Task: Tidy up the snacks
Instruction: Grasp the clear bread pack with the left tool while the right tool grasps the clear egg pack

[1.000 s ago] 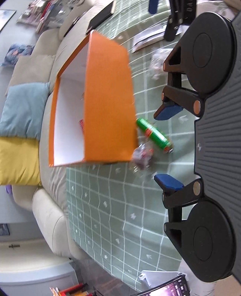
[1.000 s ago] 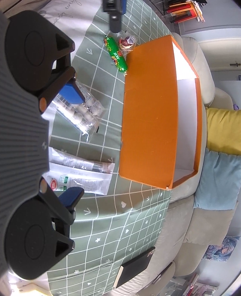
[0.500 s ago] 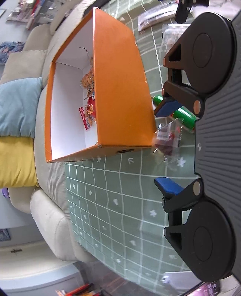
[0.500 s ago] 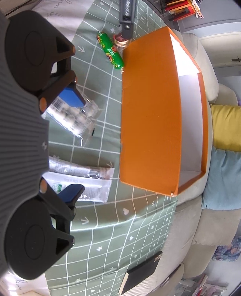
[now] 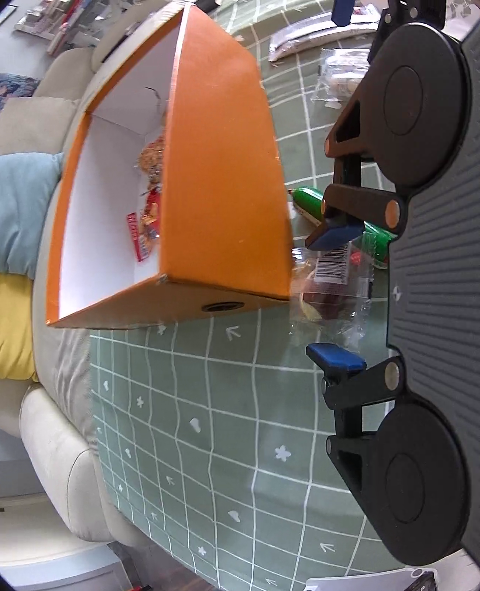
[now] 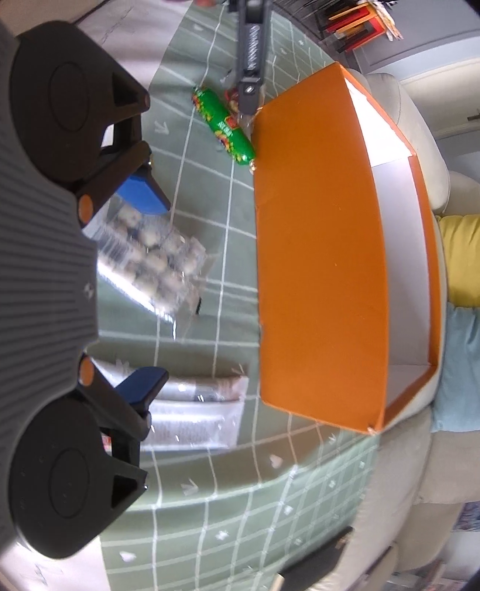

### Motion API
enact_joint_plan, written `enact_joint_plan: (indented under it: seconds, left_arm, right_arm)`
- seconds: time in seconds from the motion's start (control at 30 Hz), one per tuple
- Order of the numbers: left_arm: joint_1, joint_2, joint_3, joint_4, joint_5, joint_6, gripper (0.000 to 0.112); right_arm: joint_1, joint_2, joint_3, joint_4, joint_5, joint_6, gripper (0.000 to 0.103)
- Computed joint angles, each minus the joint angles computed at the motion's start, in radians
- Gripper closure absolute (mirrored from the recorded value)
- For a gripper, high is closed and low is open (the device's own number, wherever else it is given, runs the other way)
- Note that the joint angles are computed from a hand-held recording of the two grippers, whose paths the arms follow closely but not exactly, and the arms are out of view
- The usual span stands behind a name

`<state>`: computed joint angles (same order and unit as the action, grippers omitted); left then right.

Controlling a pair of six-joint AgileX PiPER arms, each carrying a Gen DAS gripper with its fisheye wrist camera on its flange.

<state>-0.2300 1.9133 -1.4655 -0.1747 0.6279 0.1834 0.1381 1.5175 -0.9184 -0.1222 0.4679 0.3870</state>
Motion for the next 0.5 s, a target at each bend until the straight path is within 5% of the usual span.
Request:
enact_joint_plan:
  seconds: [0.27, 0.5]
  left_arm:
    - [-0.003, -0.045, 0.062, -0.072, 0.02, 0.008, 0.059]
    - [-0.065, -0.094, 0.14, 0.052, -0.03, -0.109, 0.059]
  right_arm:
    - [0.011, 0.056, -0.054, 0.083, 0.041, -0.013, 0.016]
    - [0.044, 0.109, -0.093, -0.022, 0.069, 0.122, 0.016]
